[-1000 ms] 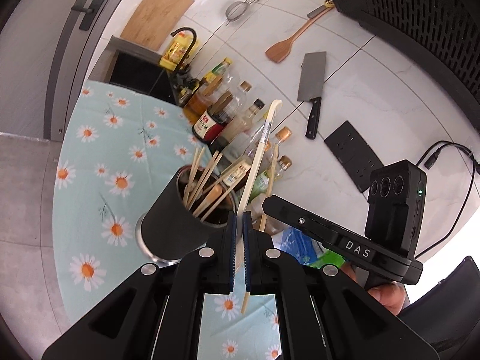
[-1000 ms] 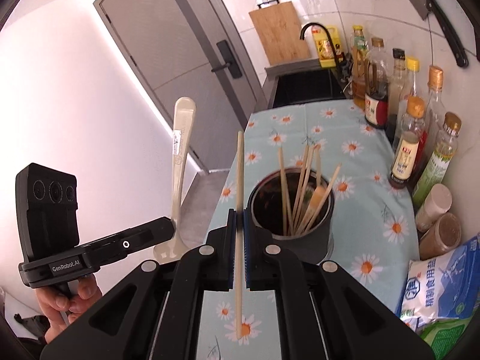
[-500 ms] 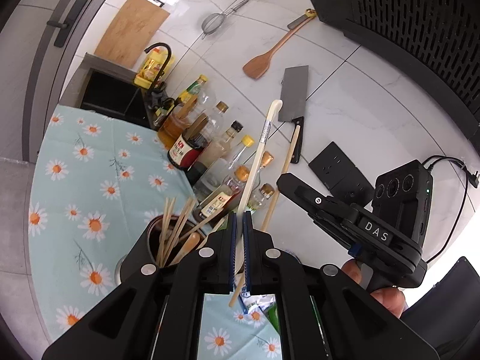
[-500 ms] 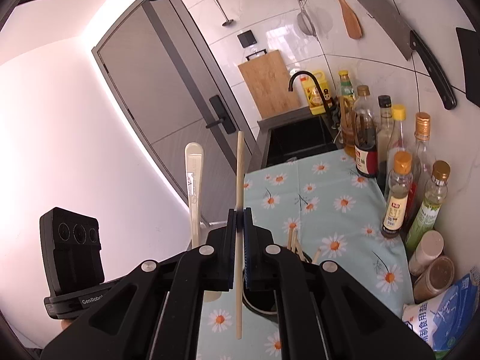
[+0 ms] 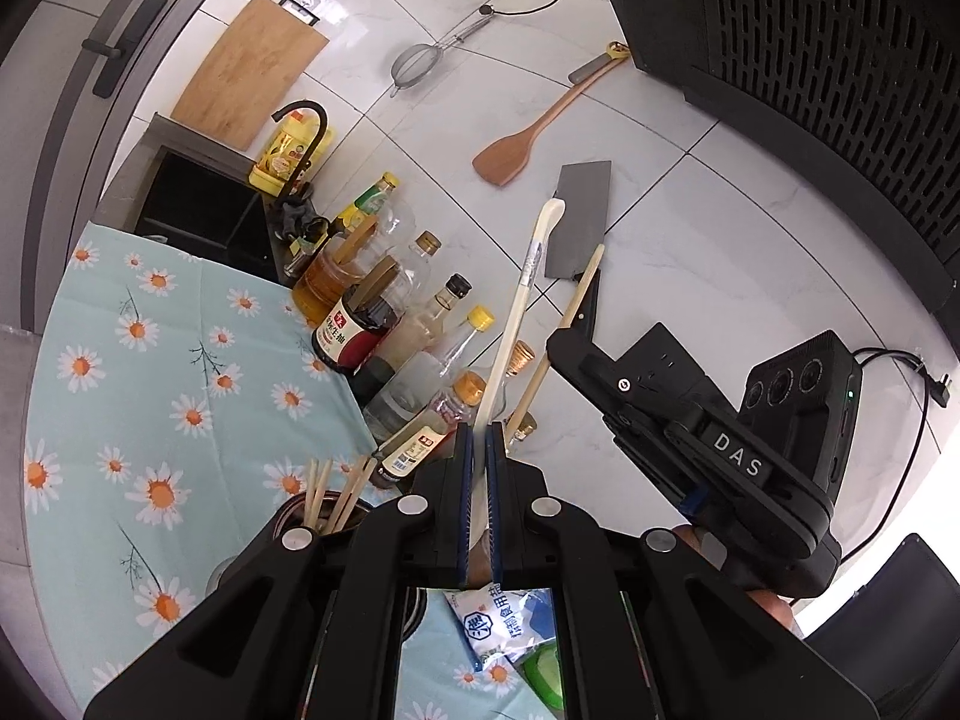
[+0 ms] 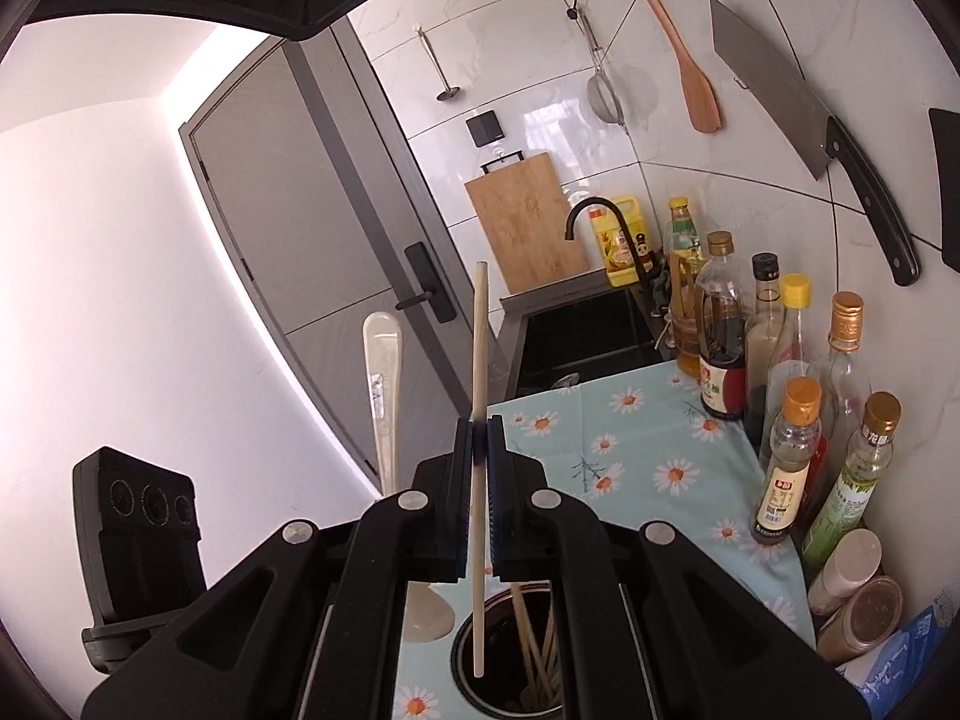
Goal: Organize utensils
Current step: 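Lower the spoon and chopstick into the black holder and open both grippers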
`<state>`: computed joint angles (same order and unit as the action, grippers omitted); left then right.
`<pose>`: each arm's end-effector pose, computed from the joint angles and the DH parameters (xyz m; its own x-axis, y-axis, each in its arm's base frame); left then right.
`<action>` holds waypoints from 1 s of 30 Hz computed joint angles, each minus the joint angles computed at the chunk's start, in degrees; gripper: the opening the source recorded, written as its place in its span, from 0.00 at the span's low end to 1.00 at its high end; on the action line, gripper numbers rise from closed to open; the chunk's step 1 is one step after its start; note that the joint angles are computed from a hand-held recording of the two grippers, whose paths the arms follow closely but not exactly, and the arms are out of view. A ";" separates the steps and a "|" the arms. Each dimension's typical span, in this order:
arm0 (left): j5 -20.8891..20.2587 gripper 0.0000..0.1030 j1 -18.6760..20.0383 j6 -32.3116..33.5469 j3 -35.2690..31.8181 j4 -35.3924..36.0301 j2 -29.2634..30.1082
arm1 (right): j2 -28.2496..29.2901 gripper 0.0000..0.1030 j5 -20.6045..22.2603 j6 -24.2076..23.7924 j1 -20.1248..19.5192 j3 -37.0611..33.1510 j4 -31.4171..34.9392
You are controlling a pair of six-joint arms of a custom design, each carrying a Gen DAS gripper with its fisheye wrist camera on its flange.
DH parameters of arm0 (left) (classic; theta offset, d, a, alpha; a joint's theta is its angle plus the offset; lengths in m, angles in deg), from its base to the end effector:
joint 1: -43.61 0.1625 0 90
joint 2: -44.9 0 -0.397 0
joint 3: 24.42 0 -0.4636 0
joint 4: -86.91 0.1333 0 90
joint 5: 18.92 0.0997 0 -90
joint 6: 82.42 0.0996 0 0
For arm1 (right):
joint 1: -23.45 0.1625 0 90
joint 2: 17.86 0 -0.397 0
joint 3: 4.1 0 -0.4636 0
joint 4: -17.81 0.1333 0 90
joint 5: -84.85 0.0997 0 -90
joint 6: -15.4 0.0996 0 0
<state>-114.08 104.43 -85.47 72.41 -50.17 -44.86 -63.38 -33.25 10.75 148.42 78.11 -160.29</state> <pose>-0.1849 -0.5861 0.4906 -0.8600 0.4997 0.1030 0.3281 0.6963 -0.6383 0.5183 -0.5903 0.1919 -0.9018 -0.2447 0.3562 -0.4320 0.4929 -0.7552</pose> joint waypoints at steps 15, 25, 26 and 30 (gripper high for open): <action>1.67 0.03 1.76 2.55 2.06 0.06 1.48 | -0.33 0.06 -0.75 4.13 -2.65 3.49 -1.57; 3.04 0.04 2.38 2.37 3.95 1.56 1.17 | -0.71 0.06 -0.84 6.18 -3.28 5.05 -0.28; 3.33 0.05 2.40 1.81 3.83 2.04 1.26 | -0.89 0.06 -0.43 6.59 -3.39 5.24 0.28; 3.33 0.05 2.59 0.83 3.66 2.78 1.17 | -1.26 0.17 -0.66 7.34 -3.18 5.74 0.45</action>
